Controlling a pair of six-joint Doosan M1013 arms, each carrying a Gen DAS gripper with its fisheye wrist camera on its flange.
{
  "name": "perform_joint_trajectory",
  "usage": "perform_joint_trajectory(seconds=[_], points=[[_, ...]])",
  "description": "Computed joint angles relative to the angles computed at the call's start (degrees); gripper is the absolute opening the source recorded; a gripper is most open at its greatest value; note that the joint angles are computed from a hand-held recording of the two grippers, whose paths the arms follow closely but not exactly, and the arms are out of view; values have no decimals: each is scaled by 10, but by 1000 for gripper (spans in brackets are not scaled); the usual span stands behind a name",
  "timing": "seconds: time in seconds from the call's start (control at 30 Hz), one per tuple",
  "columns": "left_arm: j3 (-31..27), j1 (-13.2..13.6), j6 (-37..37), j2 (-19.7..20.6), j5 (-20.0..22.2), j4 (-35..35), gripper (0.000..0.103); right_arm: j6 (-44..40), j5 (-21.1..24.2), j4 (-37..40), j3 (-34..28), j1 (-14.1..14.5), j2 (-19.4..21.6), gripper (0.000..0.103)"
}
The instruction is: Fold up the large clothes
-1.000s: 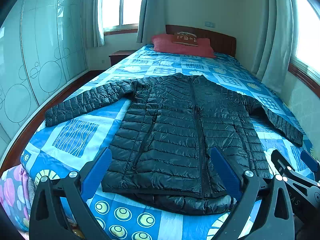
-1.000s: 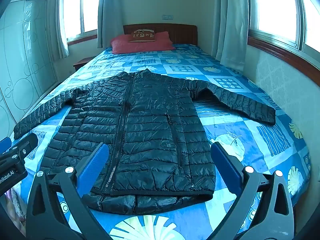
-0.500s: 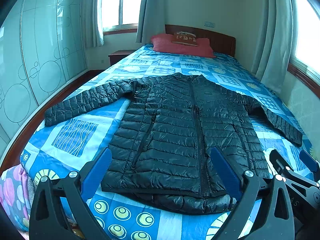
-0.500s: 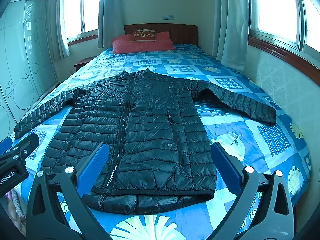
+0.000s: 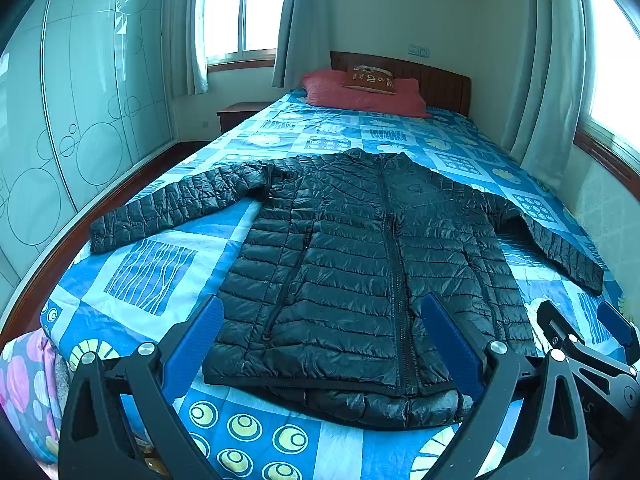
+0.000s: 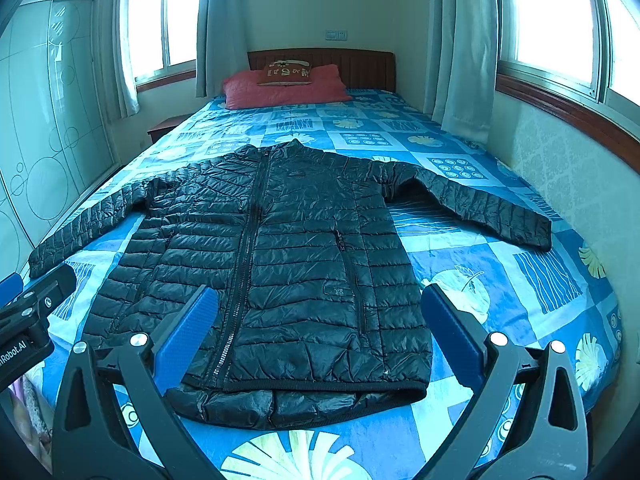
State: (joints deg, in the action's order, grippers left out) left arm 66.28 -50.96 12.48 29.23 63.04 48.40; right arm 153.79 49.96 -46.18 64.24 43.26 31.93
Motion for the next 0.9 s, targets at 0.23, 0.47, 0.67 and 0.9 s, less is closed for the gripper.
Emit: perform_joint_trajectory(seconds=[0.23, 0.47, 0.67, 0.9], points=[[-2, 1, 2, 1, -1, -2, 98, 1, 1, -3, -1, 0, 0, 101], [-4, 0, 3, 1, 0, -4, 98, 2, 0, -3, -1, 1, 1, 101], [-3, 1, 3, 0, 0, -5, 98, 1, 0, -3, -1, 1, 0, 101], [-4, 1, 3, 0, 0, -6, 98, 0, 2, -3, -4, 2, 2, 101]])
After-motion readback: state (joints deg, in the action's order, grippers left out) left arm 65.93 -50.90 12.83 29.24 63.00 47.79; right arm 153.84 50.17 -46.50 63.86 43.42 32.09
